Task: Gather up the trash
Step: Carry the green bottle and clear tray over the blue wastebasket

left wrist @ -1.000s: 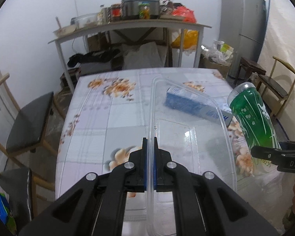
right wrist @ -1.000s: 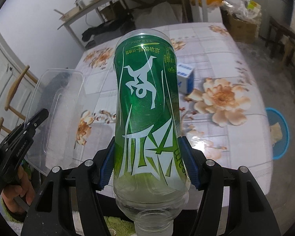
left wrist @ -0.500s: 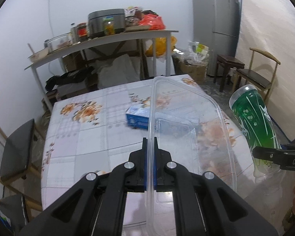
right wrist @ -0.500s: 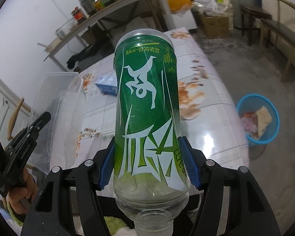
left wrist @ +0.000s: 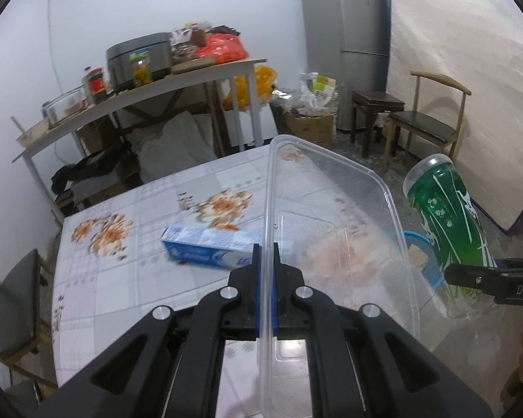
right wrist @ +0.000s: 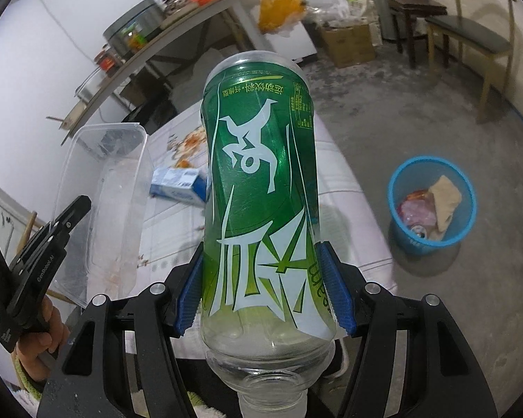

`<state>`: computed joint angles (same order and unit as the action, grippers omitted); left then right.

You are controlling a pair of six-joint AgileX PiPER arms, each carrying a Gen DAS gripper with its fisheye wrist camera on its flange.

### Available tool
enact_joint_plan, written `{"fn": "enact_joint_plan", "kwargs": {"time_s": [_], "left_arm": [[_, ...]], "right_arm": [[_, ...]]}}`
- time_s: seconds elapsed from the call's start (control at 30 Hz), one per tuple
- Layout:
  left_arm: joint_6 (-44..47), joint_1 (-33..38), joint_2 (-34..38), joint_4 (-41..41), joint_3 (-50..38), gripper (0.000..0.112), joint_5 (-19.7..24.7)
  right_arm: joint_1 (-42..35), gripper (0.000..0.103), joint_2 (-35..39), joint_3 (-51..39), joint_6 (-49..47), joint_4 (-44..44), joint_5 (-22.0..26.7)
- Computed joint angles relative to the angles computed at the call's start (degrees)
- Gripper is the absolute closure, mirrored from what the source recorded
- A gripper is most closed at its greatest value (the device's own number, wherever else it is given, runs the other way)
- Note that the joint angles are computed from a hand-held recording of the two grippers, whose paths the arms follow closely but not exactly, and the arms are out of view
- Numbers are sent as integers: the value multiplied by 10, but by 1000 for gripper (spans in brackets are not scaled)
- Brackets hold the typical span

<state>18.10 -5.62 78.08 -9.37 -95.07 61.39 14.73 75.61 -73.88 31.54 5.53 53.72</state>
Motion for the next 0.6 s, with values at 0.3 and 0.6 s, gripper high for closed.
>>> {"fn": "enact_joint_plan", "kwargs": {"time_s": [0.3,0.6], "left_arm": [[-47,-92,67,53,-74,109,3],[-77,-162,129,93,-143,109,16]], "right_arm": [[-70,44,-7,17,-37,36,-4],[-149,44,-11,36,-98,90,-6]]}}
